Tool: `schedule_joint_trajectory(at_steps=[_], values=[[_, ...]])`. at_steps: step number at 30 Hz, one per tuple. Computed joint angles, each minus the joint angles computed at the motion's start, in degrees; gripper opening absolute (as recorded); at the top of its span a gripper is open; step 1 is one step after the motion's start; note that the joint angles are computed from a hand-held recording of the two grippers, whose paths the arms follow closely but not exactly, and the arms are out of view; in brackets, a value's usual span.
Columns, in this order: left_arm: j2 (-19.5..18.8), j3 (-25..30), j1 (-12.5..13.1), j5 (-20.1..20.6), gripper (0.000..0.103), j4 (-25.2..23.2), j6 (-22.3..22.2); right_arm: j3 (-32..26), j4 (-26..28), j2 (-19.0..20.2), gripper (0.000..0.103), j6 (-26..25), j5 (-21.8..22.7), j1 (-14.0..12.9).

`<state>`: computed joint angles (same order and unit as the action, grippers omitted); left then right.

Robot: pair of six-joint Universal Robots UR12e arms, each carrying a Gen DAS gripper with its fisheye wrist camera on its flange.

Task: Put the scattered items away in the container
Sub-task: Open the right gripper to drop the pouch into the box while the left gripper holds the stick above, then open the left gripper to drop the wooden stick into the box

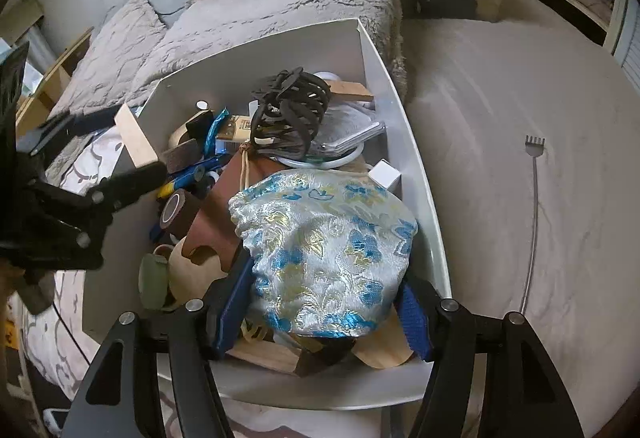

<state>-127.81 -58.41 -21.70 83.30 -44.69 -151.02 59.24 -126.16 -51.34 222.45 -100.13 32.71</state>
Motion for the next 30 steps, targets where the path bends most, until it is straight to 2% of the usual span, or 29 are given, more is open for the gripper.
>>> schedule_joint_trajectory(at_steps=[1,6,10,16,18,20,21,23,26,30], values=[[0.1,-0.47,-0.19,0.9,0.1,0.81,3.96,0.07,-0.06,-0.05,0.066,-0.25,0.07,0.01],[0.63,-2.59,-0.58,2.31,0.1,3.05,18.33,-0.05,0.72,-0.05,0.066,-1.49,0.1,0.01],[0.47,-3.38,-0.79,2.44,0.1,5.67,24.36,0.69,-0.55,-0.46,0.066,-0.51,0.83,-0.21],[-0.18,-2.57,-1.04,2.43,0.102,4.92,25.65,-0.83,-0.62,0.4,0.066,-1.45,1.15,-0.01],[-0.22,-2.88,-1.27,3.94,0.103,5.53,25.79,-1.87,0.43,0.95,0.066,-2.0,0.74,0.18],[-0.26,-3.0,-1.41,5.13,0.103,5.55,25.82,-2.47,1.03,1.28,0.069,-2.38,0.54,0.24],[-0.19,-3.18,-1.36,5.16,0.103,5.76,26.0,-2.7,1.14,1.4,0.074,-2.53,0.6,0.26],[0.13,-3.81,-1.17,4.66,0.103,6.75,26.25,-3.08,1.34,1.57,0.075,-2.8,0.65,0.31],[0.45,-4.07,-0.81,4.13,0.103,6.97,25.32,-3.47,1.51,1.65,0.075,-3.18,0.03,0.44],[0.41,-3.74,-0.38,5.21,0.103,8.07,22.81,-2.43,-1.08,1.08,0.075,-1.93,-1.22,0.51]])
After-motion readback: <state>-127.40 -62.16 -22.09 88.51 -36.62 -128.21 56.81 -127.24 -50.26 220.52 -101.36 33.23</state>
